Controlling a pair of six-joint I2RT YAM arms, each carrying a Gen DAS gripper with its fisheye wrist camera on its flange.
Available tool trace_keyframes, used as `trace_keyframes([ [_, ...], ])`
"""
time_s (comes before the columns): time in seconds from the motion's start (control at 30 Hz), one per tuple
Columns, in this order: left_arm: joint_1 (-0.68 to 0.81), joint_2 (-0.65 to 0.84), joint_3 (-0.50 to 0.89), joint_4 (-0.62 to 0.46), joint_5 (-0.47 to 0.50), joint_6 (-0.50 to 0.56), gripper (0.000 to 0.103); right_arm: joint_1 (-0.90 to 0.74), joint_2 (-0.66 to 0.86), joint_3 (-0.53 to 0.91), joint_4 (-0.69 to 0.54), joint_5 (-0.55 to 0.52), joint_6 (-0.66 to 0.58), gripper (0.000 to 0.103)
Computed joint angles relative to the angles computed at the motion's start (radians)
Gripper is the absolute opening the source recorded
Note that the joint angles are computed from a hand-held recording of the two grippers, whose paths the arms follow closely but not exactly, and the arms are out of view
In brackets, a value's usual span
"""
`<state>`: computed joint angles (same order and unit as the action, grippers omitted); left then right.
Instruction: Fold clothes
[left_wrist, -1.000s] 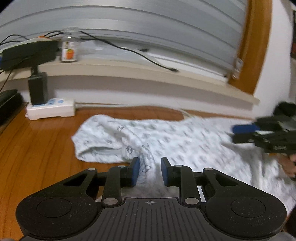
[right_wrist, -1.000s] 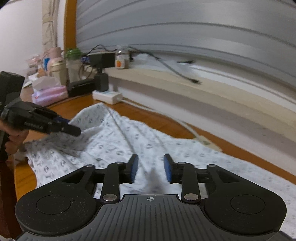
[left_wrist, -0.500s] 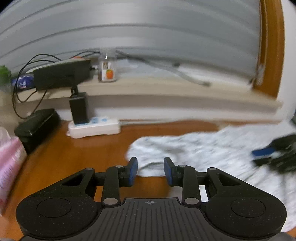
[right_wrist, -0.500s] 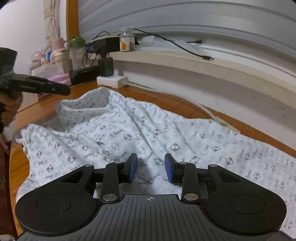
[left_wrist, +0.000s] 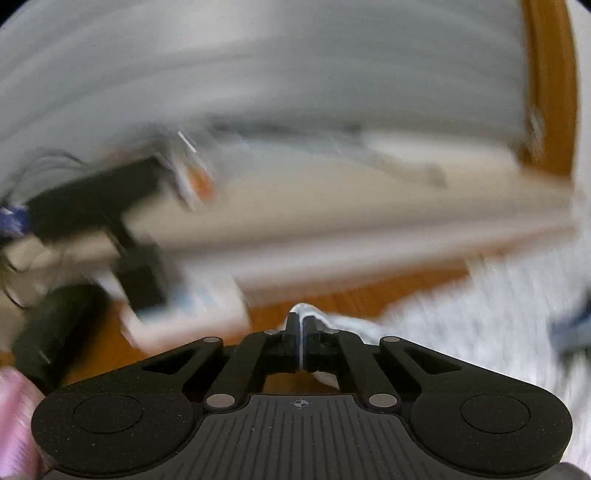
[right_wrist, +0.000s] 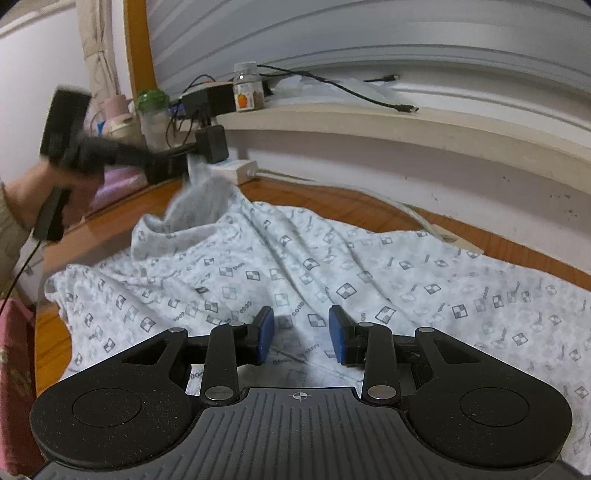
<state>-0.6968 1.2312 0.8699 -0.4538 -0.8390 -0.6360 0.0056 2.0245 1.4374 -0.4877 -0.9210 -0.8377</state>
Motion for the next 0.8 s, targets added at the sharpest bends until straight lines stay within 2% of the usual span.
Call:
trace_keyframes([
  [0.07,0.054,-0.045,0.005,0.032,-0.012,0.029,0.001,-0.002,0.004,0.004,-0.002,-0.004,0.005,0.034],
  [0.13,0.113,0.001,0.039,0.004,0.009,0.053,0.004,-0.003,0.004,0.004,0.004,-0.004,0.012,0.034],
  [0.17,0.141,0.031,0.048,-0.01,0.043,0.04,0.01,-0.004,0.003,0.0,0.01,-0.003,0.017,0.034],
  [0.23,0.16,0.064,0.037,-0.019,0.082,0.007,0.01,-0.005,-0.003,-0.009,0.023,0.0,0.025,0.035],
  [0.3,0.129,0.032,-0.023,0.002,0.088,-0.035,0.011,-0.006,-0.013,-0.026,0.04,0.003,0.025,0.035],
  [0.33,0.113,0.017,-0.052,0.012,0.091,-0.057,0.015,-0.006,-0.028,-0.047,0.063,0.009,0.021,0.035],
  [0.37,0.09,0.0,-0.079,0.012,0.085,-0.085,0.023,-0.005,-0.047,-0.07,0.084,0.017,0.013,0.035],
  [0.4,0.053,-0.02,-0.1,-0.011,0.062,-0.128,0.026,-0.002,-0.066,-0.091,0.1,0.026,0.004,0.035],
  [0.6,-0.171,-0.121,-0.169,-0.189,-0.04,-0.408,0.026,0.084,-0.165,-0.118,0.076,0.046,0.0,0.035],
  [0.8,-0.465,-0.08,-0.107,-0.493,-0.161,-0.821,0.026,0.298,-0.181,-0.1,0.084,0.125,0.118,0.035],
])
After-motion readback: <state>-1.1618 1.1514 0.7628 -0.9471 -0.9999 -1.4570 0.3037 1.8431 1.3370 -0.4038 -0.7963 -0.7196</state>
